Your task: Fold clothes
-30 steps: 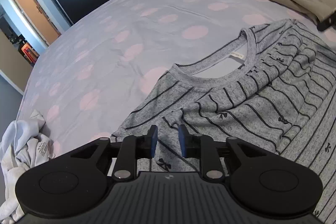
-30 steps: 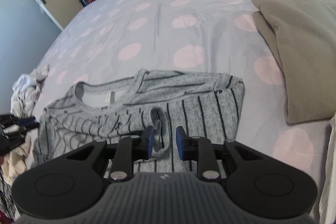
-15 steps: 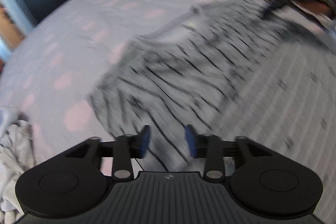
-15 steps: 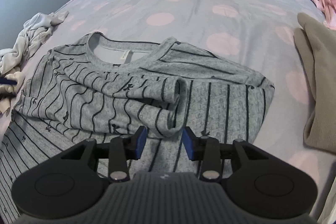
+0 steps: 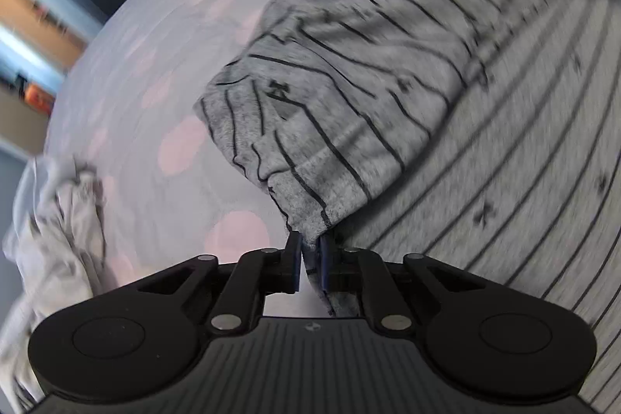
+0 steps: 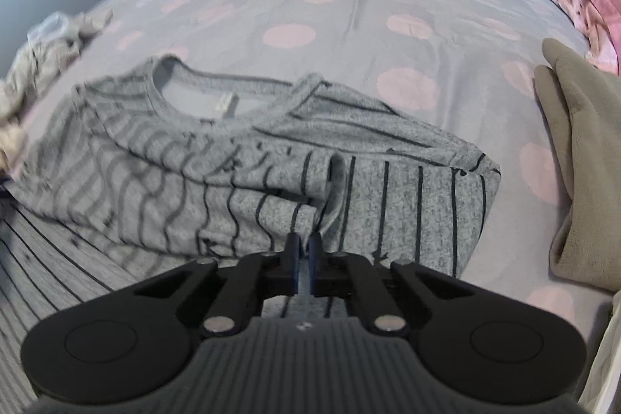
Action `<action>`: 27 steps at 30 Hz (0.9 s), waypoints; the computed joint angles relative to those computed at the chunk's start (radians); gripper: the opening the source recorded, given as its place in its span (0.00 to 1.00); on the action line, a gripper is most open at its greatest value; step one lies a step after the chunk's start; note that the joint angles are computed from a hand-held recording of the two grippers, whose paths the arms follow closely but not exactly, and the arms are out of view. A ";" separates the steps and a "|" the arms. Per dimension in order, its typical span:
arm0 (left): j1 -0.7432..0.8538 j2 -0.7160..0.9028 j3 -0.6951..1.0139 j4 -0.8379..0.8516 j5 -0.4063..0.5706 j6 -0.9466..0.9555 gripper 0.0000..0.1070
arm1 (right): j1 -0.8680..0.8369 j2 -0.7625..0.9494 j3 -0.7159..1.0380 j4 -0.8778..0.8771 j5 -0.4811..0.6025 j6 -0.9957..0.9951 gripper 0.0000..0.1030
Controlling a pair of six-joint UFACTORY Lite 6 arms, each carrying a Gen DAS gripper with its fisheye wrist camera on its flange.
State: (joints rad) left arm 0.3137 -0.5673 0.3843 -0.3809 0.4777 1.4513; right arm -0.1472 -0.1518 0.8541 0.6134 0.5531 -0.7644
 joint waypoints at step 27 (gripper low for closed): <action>0.204 0.375 0.462 -0.091 0.265 -0.105 0.25 | -0.043 -0.017 0.071 -0.200 0.160 0.210 0.27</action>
State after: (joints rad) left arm 0.5180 -0.1918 0.8468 -0.4717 0.7425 1.3459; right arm -0.1905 -0.1687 0.9251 0.4133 0.7129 -0.5547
